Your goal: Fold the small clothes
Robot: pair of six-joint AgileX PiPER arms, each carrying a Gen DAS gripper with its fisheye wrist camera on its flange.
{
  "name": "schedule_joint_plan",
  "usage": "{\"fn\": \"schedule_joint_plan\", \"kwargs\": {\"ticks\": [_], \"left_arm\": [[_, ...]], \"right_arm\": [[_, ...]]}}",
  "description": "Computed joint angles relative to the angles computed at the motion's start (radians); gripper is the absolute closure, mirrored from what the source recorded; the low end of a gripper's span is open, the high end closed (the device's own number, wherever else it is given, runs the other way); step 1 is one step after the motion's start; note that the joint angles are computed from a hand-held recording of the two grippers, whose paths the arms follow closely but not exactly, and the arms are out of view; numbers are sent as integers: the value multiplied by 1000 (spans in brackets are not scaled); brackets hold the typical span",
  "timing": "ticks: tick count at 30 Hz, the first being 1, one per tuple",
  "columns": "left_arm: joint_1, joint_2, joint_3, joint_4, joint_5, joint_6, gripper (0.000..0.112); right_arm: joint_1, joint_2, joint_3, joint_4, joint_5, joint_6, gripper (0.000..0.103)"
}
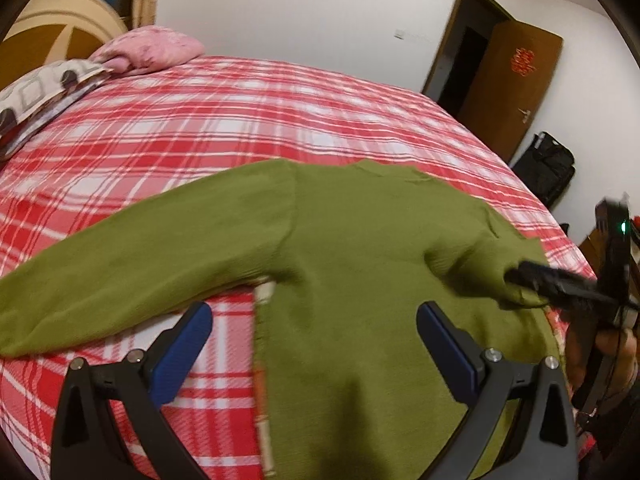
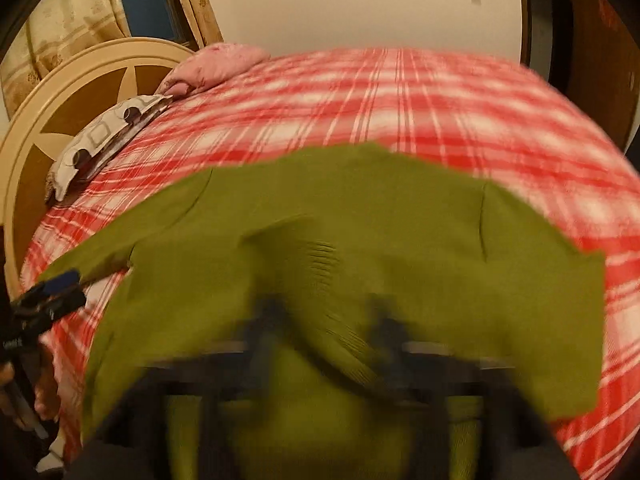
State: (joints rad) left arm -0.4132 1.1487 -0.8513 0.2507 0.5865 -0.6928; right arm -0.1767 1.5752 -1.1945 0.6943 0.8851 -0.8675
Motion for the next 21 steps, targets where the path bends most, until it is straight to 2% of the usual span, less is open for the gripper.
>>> {"fn": "schedule_joint_plan", "kwargs": {"ticks": [2, 7, 9, 12, 15, 21], "left_arm": [[-27, 25, -31, -19, -2, 14, 9], [-101, 134, -129, -100, -21, 77, 9], [-136, 184, -175, -79, -26, 55, 9], [-169, 295, -279, -127, -28, 106, 9], [-206, 391, -373, -121, -7, 115, 9], [-192, 552, -495, -178, 33, 146, 11]], "right_arm": [[-75, -25, 29, 31, 66, -62, 17], [-309, -132, 147, 71, 118, -189, 17], [-408, -177, 209, 116, 112, -286, 17], [-527, -228, 299, 208, 79, -432, 17], [-626, -228, 351, 311, 89, -557, 17], [-732, -229, 389, 442, 133, -740, 17]]}}
